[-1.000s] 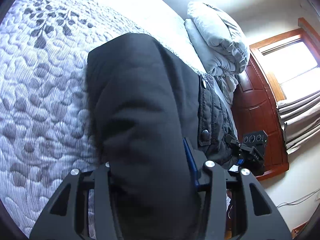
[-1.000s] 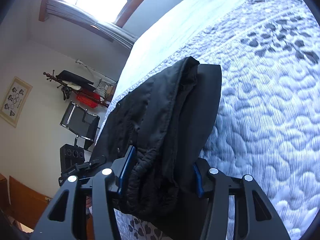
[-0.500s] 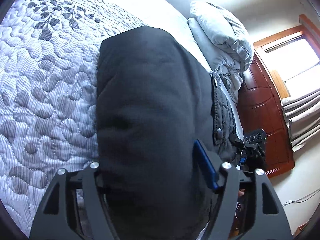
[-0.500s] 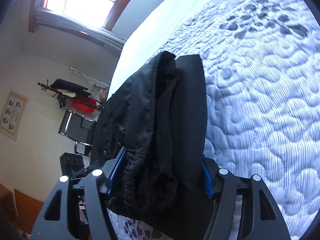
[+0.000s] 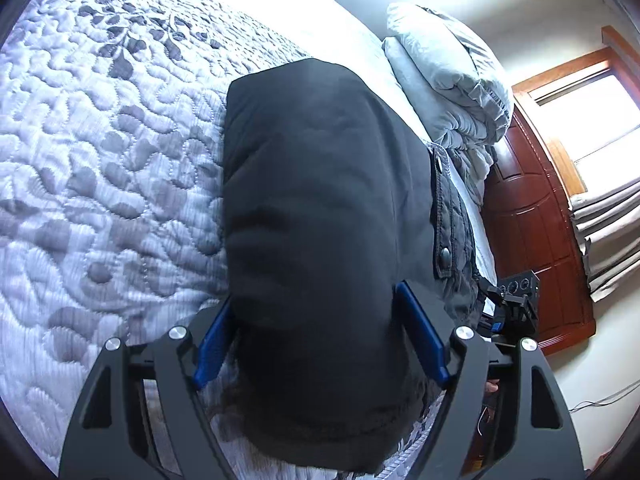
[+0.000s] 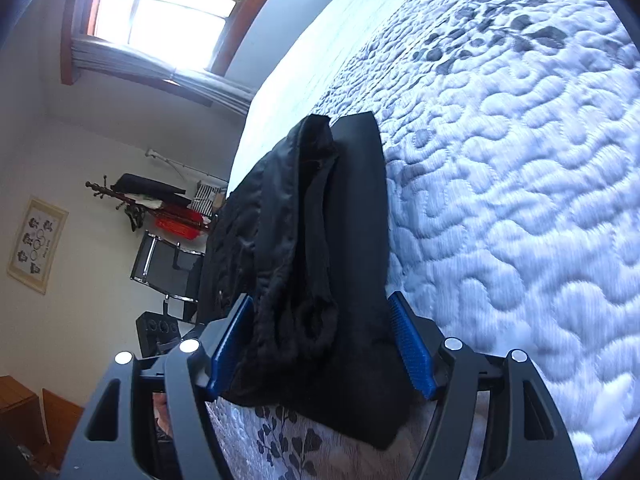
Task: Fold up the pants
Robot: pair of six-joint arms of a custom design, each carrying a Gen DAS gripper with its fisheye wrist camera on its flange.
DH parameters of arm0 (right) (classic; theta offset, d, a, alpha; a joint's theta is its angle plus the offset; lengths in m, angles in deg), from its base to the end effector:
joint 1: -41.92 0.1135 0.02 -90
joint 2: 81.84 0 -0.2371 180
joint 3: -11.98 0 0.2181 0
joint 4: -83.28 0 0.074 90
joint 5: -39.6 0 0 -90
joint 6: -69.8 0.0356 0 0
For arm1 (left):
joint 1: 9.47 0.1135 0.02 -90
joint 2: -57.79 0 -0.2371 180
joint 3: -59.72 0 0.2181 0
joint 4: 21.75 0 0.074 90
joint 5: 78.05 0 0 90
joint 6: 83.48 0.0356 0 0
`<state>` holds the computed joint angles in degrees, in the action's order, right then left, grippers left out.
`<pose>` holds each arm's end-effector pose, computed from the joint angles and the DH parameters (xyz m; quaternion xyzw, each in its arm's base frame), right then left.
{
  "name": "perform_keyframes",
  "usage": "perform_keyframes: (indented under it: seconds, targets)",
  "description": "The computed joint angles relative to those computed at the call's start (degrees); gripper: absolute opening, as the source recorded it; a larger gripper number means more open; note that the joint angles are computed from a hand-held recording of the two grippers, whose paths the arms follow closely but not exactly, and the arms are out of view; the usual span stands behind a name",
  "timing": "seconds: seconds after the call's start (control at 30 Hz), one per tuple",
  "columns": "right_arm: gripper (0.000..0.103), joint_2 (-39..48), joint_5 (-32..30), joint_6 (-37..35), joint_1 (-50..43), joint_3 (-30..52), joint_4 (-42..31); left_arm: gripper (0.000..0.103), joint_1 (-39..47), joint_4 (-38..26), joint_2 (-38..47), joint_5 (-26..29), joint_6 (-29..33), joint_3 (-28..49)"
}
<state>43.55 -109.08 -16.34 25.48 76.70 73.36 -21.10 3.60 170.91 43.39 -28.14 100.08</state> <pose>0.2914 -0.0543 0.0294 0.0701 0.8604 0.4640 0.1990 0.2395 -0.0683 0.0464 -0.0826 0.8985 -0.3695 0.2222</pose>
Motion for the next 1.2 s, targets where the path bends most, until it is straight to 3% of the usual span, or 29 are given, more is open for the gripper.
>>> perform_keyframes:
  seconds: [0.17,0.3,0.43,0.57,0.67,0.8,0.9,1.03,1.2]
  targets:
    - [0.070,-2.26,0.40,-4.53,-3.44,-1.85,-3.75,0.079,-0.08,-1.94,-4.18,-1.57,0.50,-2.72]
    - [0.070,-8.59,4.29,-6.84,-4.39,-6.27,-4.80,0.085,-2.92,-6.09,-12.09,-8.38,-0.03,-5.99]
    - [0.070,-22.85,7.92,-6.84,-3.24,-16.05,-1.64,0.085,-10.41,-14.69,-28.93,-22.56,-0.88,-10.35]
    - [0.070,-33.25,3.86,-2.77,0.93,-21.05,0.05,0.088,-16.80,-18.43,-41.44,-24.89,-4.36,-10.98]
    - [0.070,-36.05,4.38,5.00,7.74,-23.18,6.66,0.089,-22.08,-18.47,-39.53,-25.17,-7.17,-7.55]
    - [0.070,-33.04,9.22,10.31,14.60,-23.68,12.81,0.089,-26.73,-14.84,-29.66,-26.16,-7.41,-3.78]
    - [0.069,-27.27,12.63,10.84,16.51,-22.06,13.76,0.089,-27.18,-10.39,-21.85,-25.28,-8.36,-2.83]
    - [0.067,-23.20,12.40,10.88,16.16,-21.62,15.35,0.089,-26.40,-5.84,-16.91,-23.68,-8.04,-3.30]
    - [0.067,-24.35,16.39,11.11,19.02,-21.97,14.56,0.089,-27.02,-7.12,-14.49,-24.45,-6.36,-1.28]
